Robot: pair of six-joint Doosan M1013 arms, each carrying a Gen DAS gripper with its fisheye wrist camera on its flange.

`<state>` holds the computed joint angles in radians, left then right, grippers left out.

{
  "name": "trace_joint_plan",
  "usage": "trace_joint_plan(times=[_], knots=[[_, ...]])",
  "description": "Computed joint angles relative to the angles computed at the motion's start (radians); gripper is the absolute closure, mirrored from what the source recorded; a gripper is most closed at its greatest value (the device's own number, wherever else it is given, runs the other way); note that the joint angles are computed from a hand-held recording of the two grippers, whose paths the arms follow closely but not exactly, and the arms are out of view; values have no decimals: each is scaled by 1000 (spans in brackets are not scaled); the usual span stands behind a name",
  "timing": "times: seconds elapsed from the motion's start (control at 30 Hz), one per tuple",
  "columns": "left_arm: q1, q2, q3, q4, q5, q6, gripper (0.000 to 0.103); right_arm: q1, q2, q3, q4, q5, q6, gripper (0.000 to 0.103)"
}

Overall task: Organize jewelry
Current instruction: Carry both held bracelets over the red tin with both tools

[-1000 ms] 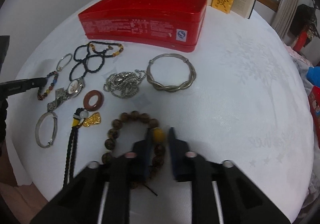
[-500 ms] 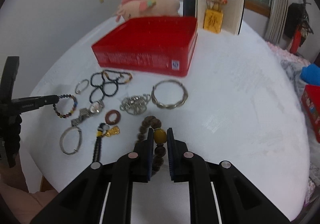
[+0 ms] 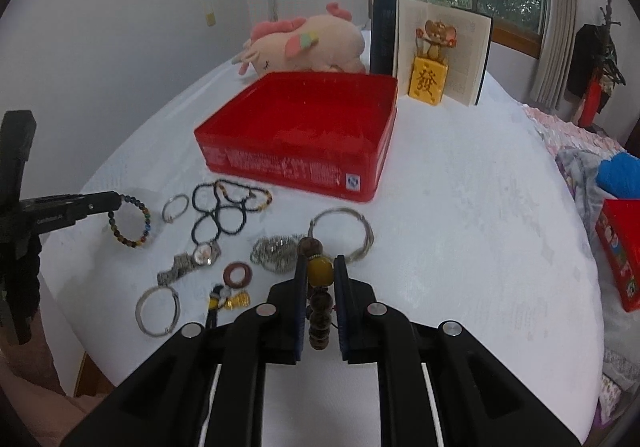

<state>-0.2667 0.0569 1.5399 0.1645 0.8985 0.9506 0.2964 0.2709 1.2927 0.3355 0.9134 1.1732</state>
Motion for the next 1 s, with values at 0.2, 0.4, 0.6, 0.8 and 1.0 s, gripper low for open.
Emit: trace_joint_plan(times=[0.2, 0.4, 0.6, 0.8, 1.0], knots=[[7, 30, -70, 2, -20, 34, 97, -2, 45, -89, 38, 2, -7, 90], [24, 83, -170, 5, -33, 59, 97, 3, 119, -222, 65, 19, 16, 90], [56, 167, -282, -28, -35, 93, 97, 12, 221, -373, 82, 59, 75, 90], [90, 252, -356, -122, -20, 149, 97, 27, 337, -524, 49, 130, 169, 90], [113, 330, -416, -188, 34, 199, 97, 35, 407, -600, 14, 197, 211, 90]])
